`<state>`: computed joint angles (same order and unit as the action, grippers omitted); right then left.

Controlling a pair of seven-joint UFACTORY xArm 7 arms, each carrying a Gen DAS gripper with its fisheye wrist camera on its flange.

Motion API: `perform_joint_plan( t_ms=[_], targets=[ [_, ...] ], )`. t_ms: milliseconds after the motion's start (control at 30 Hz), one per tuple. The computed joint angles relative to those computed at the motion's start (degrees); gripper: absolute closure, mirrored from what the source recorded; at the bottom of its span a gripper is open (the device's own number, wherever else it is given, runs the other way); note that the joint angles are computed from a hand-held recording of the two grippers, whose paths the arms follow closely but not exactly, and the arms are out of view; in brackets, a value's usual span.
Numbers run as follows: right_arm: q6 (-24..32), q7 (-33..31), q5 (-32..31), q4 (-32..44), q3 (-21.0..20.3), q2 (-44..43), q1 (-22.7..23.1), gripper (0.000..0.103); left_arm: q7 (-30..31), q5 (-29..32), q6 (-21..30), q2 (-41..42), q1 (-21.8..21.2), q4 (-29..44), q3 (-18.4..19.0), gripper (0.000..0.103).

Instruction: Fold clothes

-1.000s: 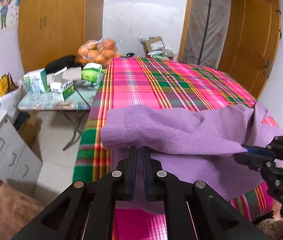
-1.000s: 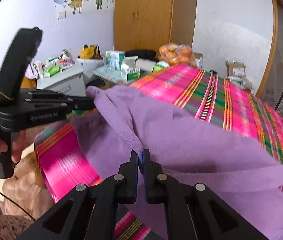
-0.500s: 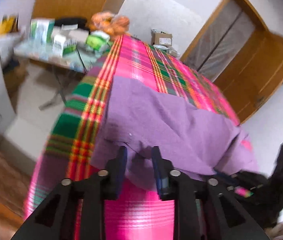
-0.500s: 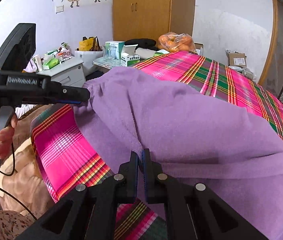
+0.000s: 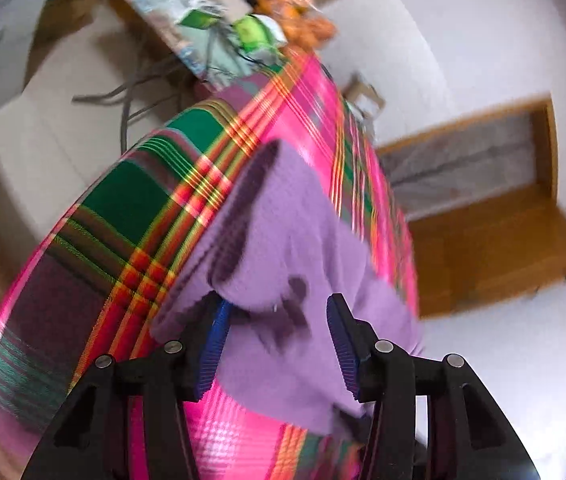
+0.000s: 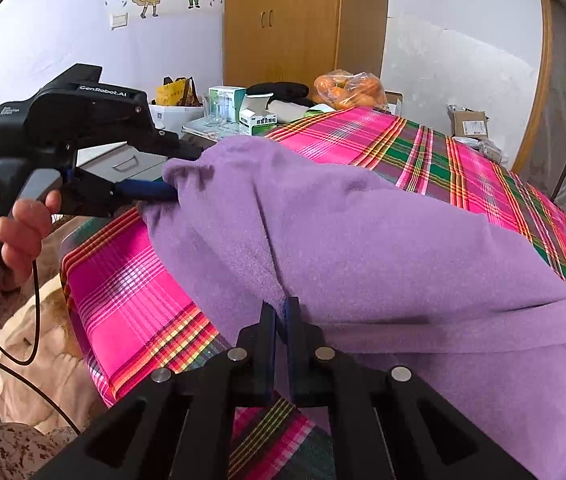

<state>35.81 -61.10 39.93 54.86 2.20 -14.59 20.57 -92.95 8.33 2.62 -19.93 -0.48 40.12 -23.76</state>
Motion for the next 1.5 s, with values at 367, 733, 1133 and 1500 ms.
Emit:
perform_joint_plan(
  t_ms=[367, 733, 1133, 1500],
  targets=[
    [-1.3, -2.4, 3.0, -0.2, -1.0, -3.2, 1.6, 0.098, -9.7, 6.0, 1.3, -4.6, 8.6, -0.4, -6.9, 0.090],
    [2.5, -0.3, -0.6, -0.1, -1.0, -3.6, 1.3, 0.098, -9.3, 5.3, 6.9, -11.0, 7.2, -2.2, -7.6, 0.090],
    [5.0, 2.3, -2.8, 0.4, 0.3, 0.3, -0.5, 0.095, -10.1, 7.8, 12.3, -7.4, 2.0, -1.8, -3.7, 0.090],
    [12.6, 1.2, -0.5, 2.0, -1.7, -0.7, -2.1, 0.090, -12.3, 11.3, 23.3, -8.9, -0.6, 1.0, -2.6, 0.079]
  ],
)
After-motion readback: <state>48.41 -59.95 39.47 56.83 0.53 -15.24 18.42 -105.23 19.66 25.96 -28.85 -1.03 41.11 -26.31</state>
